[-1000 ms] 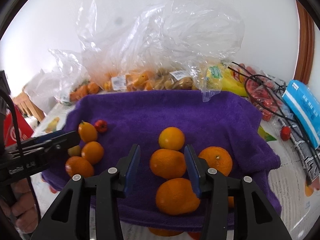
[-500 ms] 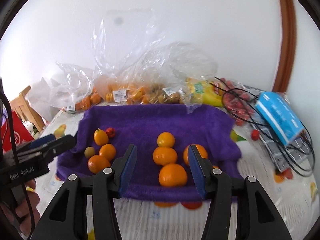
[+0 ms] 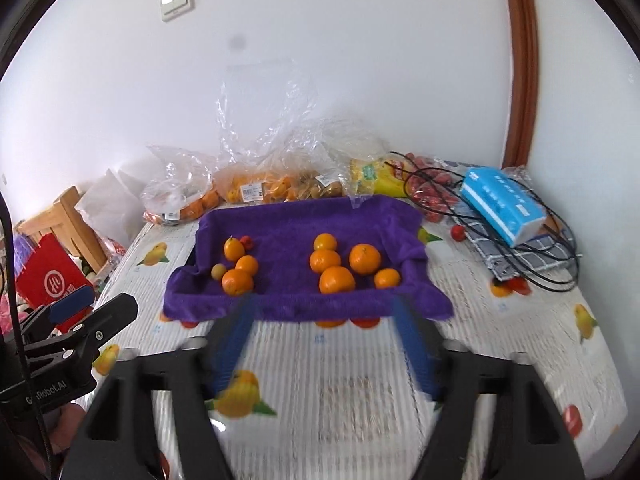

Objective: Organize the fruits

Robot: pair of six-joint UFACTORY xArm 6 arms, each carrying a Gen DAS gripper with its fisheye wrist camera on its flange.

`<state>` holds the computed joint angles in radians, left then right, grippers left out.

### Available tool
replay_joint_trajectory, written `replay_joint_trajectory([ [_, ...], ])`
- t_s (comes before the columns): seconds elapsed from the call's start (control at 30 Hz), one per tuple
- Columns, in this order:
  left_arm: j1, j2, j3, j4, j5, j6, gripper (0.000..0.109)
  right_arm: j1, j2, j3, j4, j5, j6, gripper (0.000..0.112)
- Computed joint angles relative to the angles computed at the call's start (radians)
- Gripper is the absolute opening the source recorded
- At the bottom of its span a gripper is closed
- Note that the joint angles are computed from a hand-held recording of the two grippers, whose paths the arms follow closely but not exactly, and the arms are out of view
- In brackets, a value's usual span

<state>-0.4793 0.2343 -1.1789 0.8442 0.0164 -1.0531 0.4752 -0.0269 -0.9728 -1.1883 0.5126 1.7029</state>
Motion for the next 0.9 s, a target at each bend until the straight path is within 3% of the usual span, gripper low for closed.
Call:
replay_joint_trajectory([
  [0.13,-0.006,-0.081,0.051,0.248,0.020,-0.229,0.095,0.072,-0.083,0.065,-0.050,0.102,0.049,0.089],
  [0.37,-0.035,-0.183,0.135,0.322,0.062,-0.307,0.095,0.141,-0.176,0.150,-0.030,0.193,0.090,0.098],
  [0.57,-0.063,-0.237,0.168,0.422,0.115,-0.393,0.095,0.190,-0.237,0.202,-0.012,0.250,0.099,0.098],
  [0.9,-0.086,-0.259,0.179,0.435,0.150,-0.406,0.095,0.214,-0.291,0.239,-0.032,0.263,0.134,0.098],
])
